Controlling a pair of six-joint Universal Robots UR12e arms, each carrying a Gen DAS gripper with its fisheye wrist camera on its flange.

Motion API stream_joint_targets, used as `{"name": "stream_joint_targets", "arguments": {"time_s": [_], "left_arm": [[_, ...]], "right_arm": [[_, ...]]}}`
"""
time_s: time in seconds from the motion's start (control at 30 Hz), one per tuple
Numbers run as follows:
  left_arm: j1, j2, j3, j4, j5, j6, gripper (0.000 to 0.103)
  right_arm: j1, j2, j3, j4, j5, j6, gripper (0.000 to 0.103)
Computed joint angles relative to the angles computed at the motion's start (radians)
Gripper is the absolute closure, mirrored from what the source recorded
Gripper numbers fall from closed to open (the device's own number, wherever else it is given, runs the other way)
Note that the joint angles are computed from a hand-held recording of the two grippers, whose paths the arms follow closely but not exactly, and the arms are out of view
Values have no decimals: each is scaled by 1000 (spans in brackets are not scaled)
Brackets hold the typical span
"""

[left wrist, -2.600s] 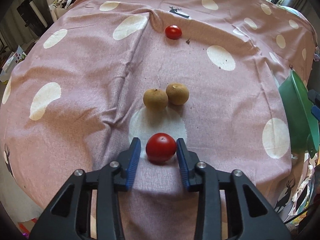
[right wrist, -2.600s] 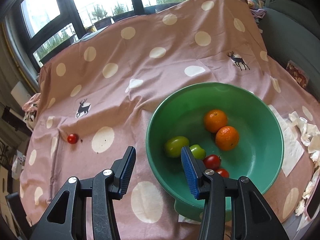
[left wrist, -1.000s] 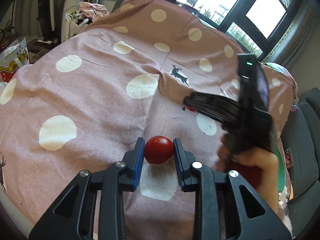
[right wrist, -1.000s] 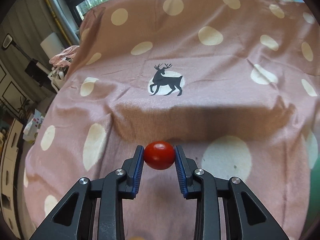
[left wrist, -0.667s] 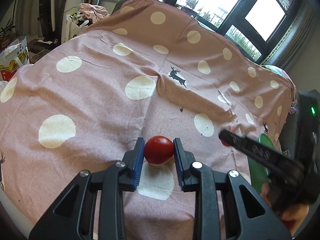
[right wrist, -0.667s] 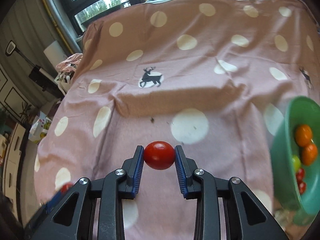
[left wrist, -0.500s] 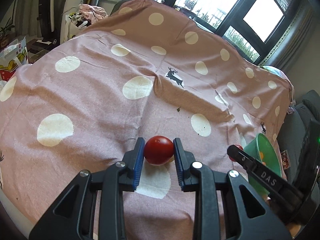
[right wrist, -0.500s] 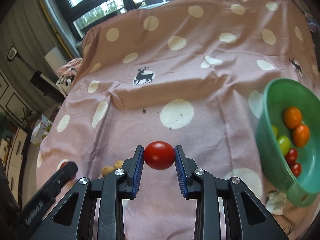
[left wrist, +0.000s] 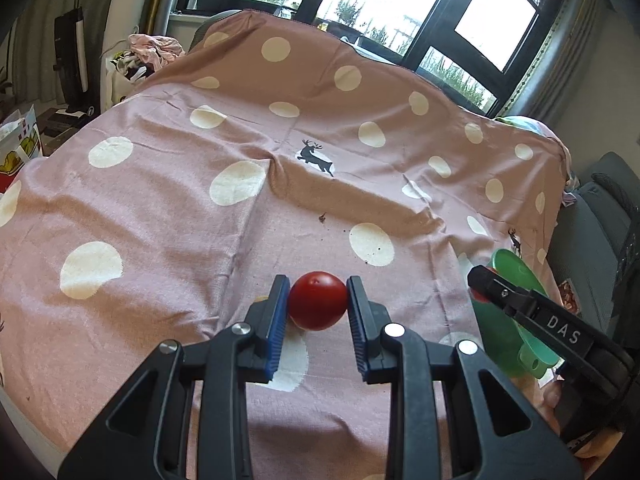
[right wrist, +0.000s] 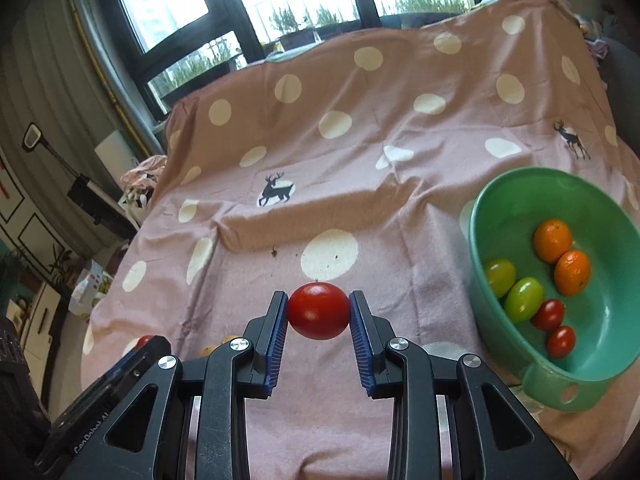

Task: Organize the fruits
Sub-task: 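Carry the cherry tomato to the green bowl and lower it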

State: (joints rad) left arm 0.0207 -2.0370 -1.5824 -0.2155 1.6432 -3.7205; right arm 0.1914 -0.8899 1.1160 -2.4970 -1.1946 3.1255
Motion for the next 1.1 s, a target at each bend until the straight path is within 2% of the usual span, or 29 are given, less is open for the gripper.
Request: {"name": "stream_joint_targets", "arguments": {"time_s": [0.27,0.47,0.6,0.83,1.1], "left_arm": [[-7,1,-8,77,-18,4,75],[-17,-6,14,66,-6,12,75],[-31,-18,40,86,-19,58,75],[-53,-45,100,74,-35,112,74],[-80,-91,186,53,-86,181,75]], "right_arm": [[-13,-17,27,-66,-15,13,70],[-18,-26,38,-99,-1,9,70],[-23,-33,48,-132,-3,16,70],[-44,-36,54,-162,5,39,70],[-78,-44,68,-199,-34,129,70]]}}
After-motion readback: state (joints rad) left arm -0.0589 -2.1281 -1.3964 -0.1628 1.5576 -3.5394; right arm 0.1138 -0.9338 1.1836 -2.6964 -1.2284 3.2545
